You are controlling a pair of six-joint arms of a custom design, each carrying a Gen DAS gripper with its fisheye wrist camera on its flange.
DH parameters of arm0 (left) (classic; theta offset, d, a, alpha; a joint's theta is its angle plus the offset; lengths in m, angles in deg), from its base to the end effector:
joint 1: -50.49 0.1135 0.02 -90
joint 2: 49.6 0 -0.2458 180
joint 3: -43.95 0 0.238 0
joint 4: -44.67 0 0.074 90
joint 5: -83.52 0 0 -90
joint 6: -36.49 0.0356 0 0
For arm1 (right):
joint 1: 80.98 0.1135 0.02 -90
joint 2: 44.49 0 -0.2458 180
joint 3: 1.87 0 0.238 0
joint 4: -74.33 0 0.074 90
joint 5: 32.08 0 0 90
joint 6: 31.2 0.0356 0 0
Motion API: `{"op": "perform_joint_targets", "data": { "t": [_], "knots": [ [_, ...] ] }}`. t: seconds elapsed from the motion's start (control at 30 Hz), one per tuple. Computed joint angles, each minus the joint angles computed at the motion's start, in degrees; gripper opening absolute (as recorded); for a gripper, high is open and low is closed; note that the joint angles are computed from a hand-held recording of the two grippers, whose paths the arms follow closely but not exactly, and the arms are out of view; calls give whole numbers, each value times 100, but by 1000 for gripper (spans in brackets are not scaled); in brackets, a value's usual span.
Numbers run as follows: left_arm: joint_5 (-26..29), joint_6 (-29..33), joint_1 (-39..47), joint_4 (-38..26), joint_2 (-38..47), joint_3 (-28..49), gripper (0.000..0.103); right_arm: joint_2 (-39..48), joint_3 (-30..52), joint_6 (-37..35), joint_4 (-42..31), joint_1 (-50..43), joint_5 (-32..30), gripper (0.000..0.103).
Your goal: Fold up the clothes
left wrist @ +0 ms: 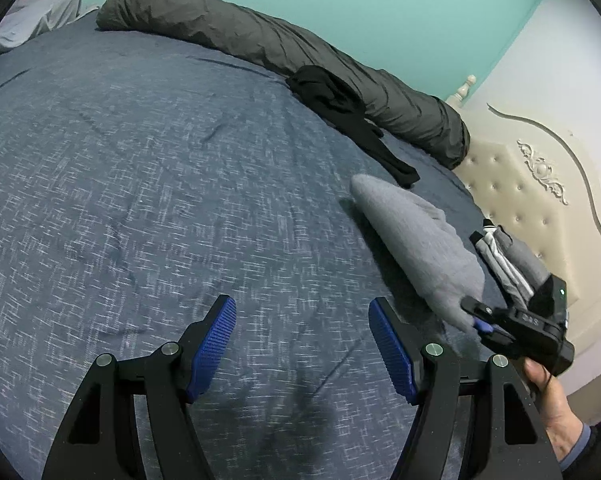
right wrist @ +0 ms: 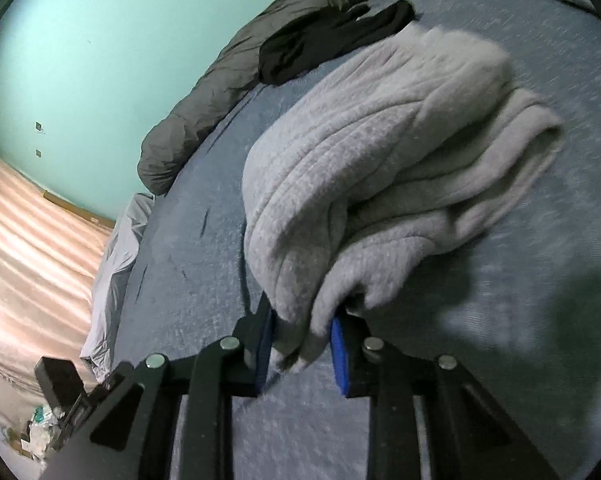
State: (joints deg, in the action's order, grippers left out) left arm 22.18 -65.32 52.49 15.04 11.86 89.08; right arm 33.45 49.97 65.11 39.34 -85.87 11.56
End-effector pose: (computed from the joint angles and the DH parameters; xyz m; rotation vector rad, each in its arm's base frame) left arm 0.2046 -0.0099 0.1869 -0.0412 2.3473 -0.6751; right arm 0.2314 0.0061 0.1629 -0.0301 2.4706 1.0593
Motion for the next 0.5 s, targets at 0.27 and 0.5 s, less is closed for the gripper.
{"op": "perform_joint_targets", "data": {
  "t": [0.27, 0.5],
  "knots": [
    [-345, -612, -741, 56, -415, -182, 73, -71, 563, -2566, -2435, -2047, -424, 22],
    [-782, -1280, -1733, 435, -268, -244, 73, 774, 1423, -4124, -3633, -3465, -242, 7]
  ]
}}
